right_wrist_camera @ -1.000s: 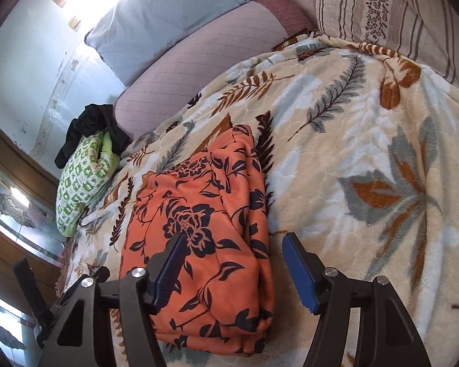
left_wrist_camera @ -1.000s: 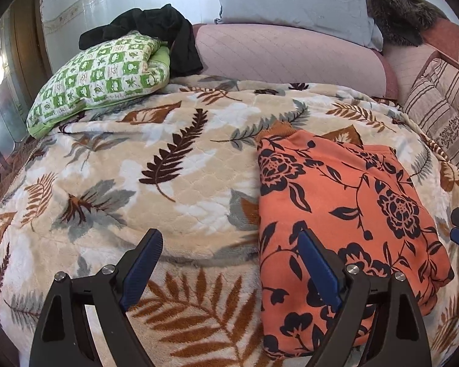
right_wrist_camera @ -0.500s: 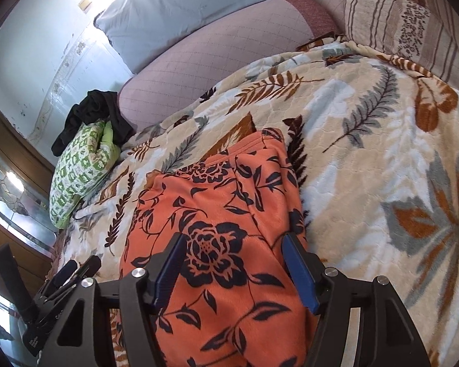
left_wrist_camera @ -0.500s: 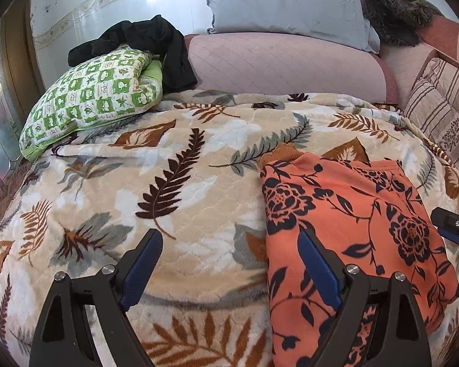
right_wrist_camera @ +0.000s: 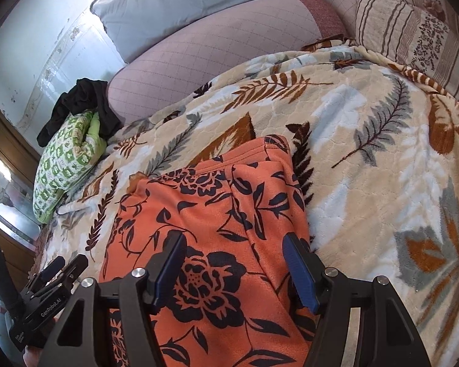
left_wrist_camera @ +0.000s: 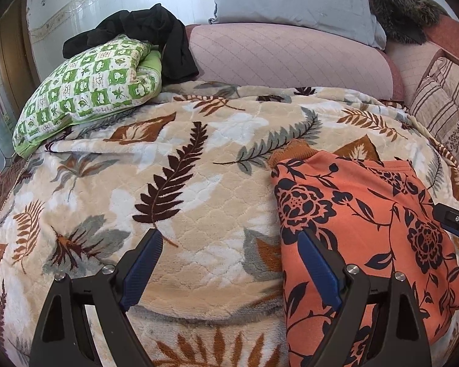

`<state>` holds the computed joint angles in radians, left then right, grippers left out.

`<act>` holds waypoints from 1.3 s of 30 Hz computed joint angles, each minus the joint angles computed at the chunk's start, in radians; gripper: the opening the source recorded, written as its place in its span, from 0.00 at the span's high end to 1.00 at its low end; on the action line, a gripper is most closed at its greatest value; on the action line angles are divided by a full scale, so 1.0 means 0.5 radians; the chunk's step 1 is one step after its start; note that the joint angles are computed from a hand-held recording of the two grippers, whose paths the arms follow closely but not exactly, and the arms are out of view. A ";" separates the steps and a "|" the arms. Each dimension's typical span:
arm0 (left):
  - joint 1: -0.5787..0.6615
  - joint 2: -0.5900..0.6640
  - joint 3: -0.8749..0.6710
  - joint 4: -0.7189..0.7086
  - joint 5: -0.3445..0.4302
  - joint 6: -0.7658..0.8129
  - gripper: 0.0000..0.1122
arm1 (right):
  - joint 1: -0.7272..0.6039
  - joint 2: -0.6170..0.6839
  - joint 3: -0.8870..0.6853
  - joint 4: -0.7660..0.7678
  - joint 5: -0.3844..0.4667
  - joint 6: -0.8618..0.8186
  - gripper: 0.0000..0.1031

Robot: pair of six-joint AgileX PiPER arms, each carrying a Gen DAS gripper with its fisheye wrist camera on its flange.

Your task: Fold small clothes

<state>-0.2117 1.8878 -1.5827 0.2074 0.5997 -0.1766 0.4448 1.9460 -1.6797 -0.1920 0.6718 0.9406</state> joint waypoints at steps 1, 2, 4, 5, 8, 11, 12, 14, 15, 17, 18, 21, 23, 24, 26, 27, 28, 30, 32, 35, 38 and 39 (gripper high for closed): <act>-0.005 -0.003 0.004 0.005 -0.002 -0.002 0.20 | -0.004 -0.006 0.011 0.007 -0.005 -0.004 0.33; -0.013 -0.006 0.011 0.021 -0.006 -0.014 0.20 | -0.008 -0.015 0.025 0.018 -0.014 -0.011 0.33; -0.028 -0.007 0.017 0.052 -0.008 -0.037 0.20 | -0.012 -0.031 0.045 0.026 -0.020 -0.019 0.33; -0.033 -0.004 0.015 0.054 -0.005 -0.041 0.20 | -0.014 -0.038 0.056 0.026 -0.019 -0.022 0.33; -0.048 0.013 0.002 0.046 0.006 -0.045 0.20 | -0.033 -0.069 0.106 0.055 -0.040 -0.032 0.33; -0.071 0.033 -0.013 0.058 0.014 -0.062 0.20 | -0.061 -0.096 0.159 0.088 -0.061 -0.050 0.33; -0.077 0.042 -0.021 0.061 0.018 -0.063 0.20 | -0.075 -0.102 0.174 0.115 -0.070 -0.070 0.33; -0.077 0.069 -0.049 0.015 0.042 -0.024 0.20 | -0.120 -0.114 0.215 0.249 -0.113 -0.161 0.33; -0.065 0.091 -0.077 -0.061 0.068 0.036 0.20 | -0.144 -0.122 0.243 0.322 -0.144 -0.198 0.33; -0.041 0.136 -0.128 -0.159 0.115 0.090 0.20 | -0.169 -0.146 0.298 0.374 -0.205 -0.206 0.33; -0.025 0.153 -0.146 -0.204 0.132 0.112 0.20 | -0.176 -0.170 0.334 0.390 -0.251 -0.219 0.33; 0.007 0.179 -0.176 -0.286 0.151 0.157 0.20 | -0.183 -0.248 0.436 0.484 -0.416 -0.355 0.34; 0.012 0.196 -0.193 -0.322 0.172 0.191 0.20 | -0.157 -0.236 0.398 0.375 -0.365 -0.292 0.34; 0.009 0.204 -0.198 -0.322 0.176 0.193 0.20 | -0.160 -0.212 0.366 0.380 -0.315 -0.303 0.34; 0.011 0.200 -0.194 -0.336 0.166 0.204 0.20 | -0.195 -0.177 0.347 0.499 -0.269 -0.378 0.34; 0.020 0.197 -0.195 -0.382 0.167 0.245 0.20 | -0.217 -0.166 0.352 0.572 -0.263 -0.416 0.34; 0.038 0.197 -0.201 -0.475 0.177 0.326 0.20 | -0.239 -0.159 0.365 0.648 -0.266 -0.462 0.34; 0.108 0.221 -0.247 -0.817 0.261 0.586 0.20 | -0.277 -0.137 0.377 0.787 -0.264 -0.558 0.34; 0.189 0.273 -0.324 -1.183 0.416 0.838 0.20 | -0.310 -0.092 0.364 0.965 -0.236 -0.702 0.34; 0.238 0.394 -0.473 -1.386 0.642 0.938 0.20 | -0.373 0.008 0.328 1.398 -0.167 -1.062 0.33; 0.298 0.501 -0.567 -1.584 0.801 0.981 0.20 | -0.396 0.027 0.359 1.649 -0.191 -1.292 0.28; 0.316 0.532 -0.595 -1.641 0.845 0.987 0.20 | -0.407 0.031 0.374 1.759 -0.197 -1.396 0.28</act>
